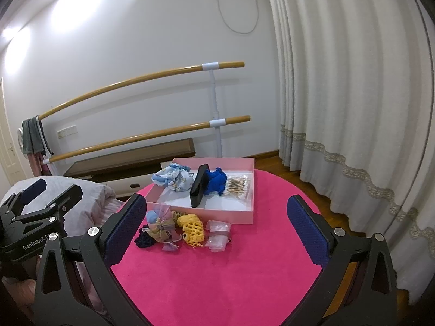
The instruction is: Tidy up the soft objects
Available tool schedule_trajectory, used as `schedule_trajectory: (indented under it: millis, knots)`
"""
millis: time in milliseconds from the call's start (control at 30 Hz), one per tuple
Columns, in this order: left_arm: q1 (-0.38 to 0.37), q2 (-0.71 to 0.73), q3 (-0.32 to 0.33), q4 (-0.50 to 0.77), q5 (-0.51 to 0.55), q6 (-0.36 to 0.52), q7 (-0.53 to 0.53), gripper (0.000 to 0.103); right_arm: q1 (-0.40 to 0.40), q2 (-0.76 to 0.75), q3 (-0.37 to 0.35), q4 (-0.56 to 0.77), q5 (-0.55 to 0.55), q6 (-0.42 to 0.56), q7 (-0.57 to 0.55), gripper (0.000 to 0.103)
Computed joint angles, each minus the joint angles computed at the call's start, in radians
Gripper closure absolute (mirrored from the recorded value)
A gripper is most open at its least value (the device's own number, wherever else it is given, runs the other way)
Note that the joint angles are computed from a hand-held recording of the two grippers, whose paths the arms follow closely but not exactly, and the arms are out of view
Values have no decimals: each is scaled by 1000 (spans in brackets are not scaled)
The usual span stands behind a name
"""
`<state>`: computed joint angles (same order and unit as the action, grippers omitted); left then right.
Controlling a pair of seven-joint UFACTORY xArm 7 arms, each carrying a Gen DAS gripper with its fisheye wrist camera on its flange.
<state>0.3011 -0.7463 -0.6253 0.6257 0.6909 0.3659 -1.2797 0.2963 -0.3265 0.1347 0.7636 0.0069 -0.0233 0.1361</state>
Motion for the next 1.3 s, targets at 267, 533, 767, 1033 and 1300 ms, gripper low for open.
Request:
schedule_trajectory:
  millis: [267, 533, 767, 1033, 1300]
  knots:
    - [4, 7, 10, -13, 8, -11, 2, 0, -16, 24, 6, 19, -9, 9, 9, 0]
    - [16, 49, 14, -14, 20, -30, 0, 0, -20, 50, 3, 35, -13, 26, 6, 0]
    - [24, 131, 13, 0, 53, -45, -8, 0, -20, 98, -9, 53, -5, 48, -3, 0]
    - [6, 270, 43, 48, 152, -44, -52, 0, -15, 196, -23, 96, 27, 87, -37, 0]
    - [-26, 442, 93, 133, 298, -36, -123, 0, -29, 300, -14, 156, 38, 136, -55, 0]
